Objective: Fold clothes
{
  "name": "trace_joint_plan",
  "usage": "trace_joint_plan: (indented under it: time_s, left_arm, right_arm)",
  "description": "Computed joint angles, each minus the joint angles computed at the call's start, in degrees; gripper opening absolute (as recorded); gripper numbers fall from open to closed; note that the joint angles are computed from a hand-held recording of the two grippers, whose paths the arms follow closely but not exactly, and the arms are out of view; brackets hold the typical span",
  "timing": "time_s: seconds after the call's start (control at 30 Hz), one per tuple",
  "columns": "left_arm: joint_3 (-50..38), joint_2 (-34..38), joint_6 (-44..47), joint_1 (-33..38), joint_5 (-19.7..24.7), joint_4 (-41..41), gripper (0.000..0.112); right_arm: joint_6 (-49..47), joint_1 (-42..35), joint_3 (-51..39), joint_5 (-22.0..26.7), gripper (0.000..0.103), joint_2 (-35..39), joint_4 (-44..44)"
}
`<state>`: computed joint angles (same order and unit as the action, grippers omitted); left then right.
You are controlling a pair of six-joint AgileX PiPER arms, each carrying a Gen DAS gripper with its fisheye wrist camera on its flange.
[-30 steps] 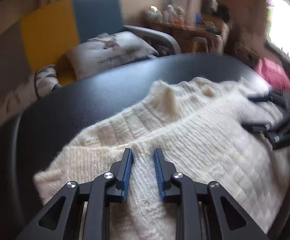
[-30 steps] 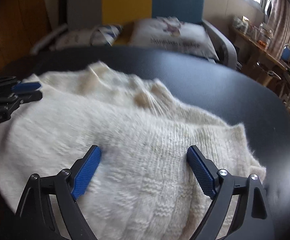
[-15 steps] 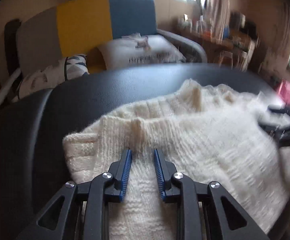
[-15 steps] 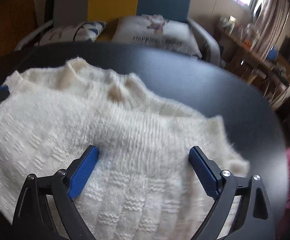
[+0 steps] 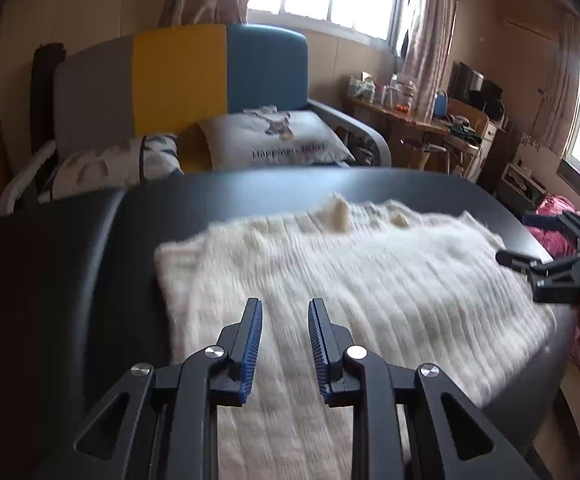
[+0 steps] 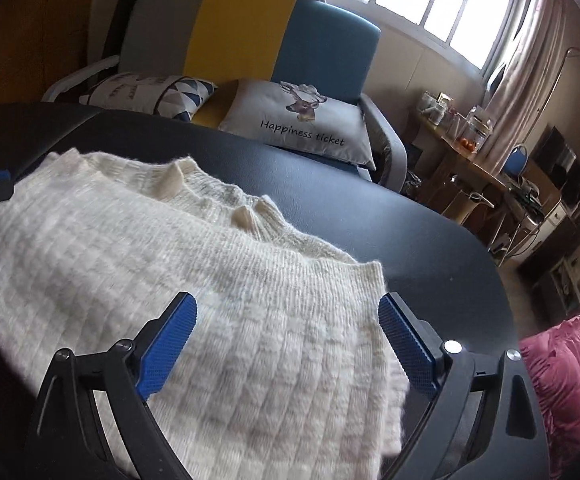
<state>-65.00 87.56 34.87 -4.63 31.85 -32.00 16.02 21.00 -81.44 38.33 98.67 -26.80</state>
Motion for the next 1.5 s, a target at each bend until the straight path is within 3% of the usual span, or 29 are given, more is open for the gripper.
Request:
trace_joint_plan:
  time_s: [0.17,0.23,0.33,0.4,0.53,0.7,0.8,0.87,1.0,1.13,1.27,1.33,1.43,1.5]
  left_arm:
    - [4.3,2.1,-7.0,-1.3,-2.1,7.5,0.024]
    - [5.9,1.0,-5.8,-1.1,-3.6,5.4,0.024]
    - [7.0,-1.6,-6.3,-0.8,-3.3,4.5,0.024]
    - [8.8,-4.9,-3.1,0.2,-3.1,1.1,0.024]
    - [13.3,-11.4,2.4,1.8,-2.9,-2.9,0.025]
    - [15.4,-10.2,-0.2,2.0,-1.5,2.4,0.025]
    - [16.9,-10.1,1.8,2.5,-2.4,0.5,0.026]
    - [17.7,-10.5,3.7,2.8,-3.0,-1.3,0.026]
    - [16.9,-11.4,9.7,6.8,1.4,-8.4,0.026]
    - [16.3,-10.3,11.4,8.7,4.1,-9.6,0.026]
    - [16.9,-9.2,13.8,9.9,4.7,-11.8,0.026]
    - [16.8,-9.3,12.4,9.6,4.5,-10.5,0.026]
    - [15.7,-10.4,2.2,6.2,2.6,-1.0,0.026]
    - [15.2,-11.6,-6.0,3.5,1.3,7.0,0.026]
  right_arm:
    - [0.2,-1.4,6.4,-1.6,0.095,-1.5,3.5]
    - [-4.8,-3.4,6.9,0.0,0.095,1.2,9.5]
    - [-13.2,-8.8,11.7,-4.3,0.095,-0.7,23.2]
    - [-16.7,-11.2,14.1,-4.5,0.095,-3.9,27.9]
    - [-29.2,-19.6,19.0,-1.9,0.095,-11.8,43.5]
    - [-43.9,-29.4,22.1,5.0,0.095,-15.8,59.7]
    - [-44.7,-27.0,23.7,4.0,0.095,-15.1,58.1]
    - [-39.6,-23.1,23.9,2.3,0.095,-12.6,51.3]
    - [-30.1,-17.3,22.3,2.3,0.096,-11.1,38.5]
    - [-28.3,-16.4,18.9,4.9,0.096,-13.6,37.6]
    - [-24.2,-12.6,15.9,2.1,0.096,-13.7,35.2]
    - [-18.8,-10.0,13.6,1.7,0.096,-9.8,30.6]
    - [-13.9,-7.3,11.8,3.6,0.098,-2.6,24.4]
    - [-13.2,-7.4,14.5,-0.2,0.100,-3.3,24.7]
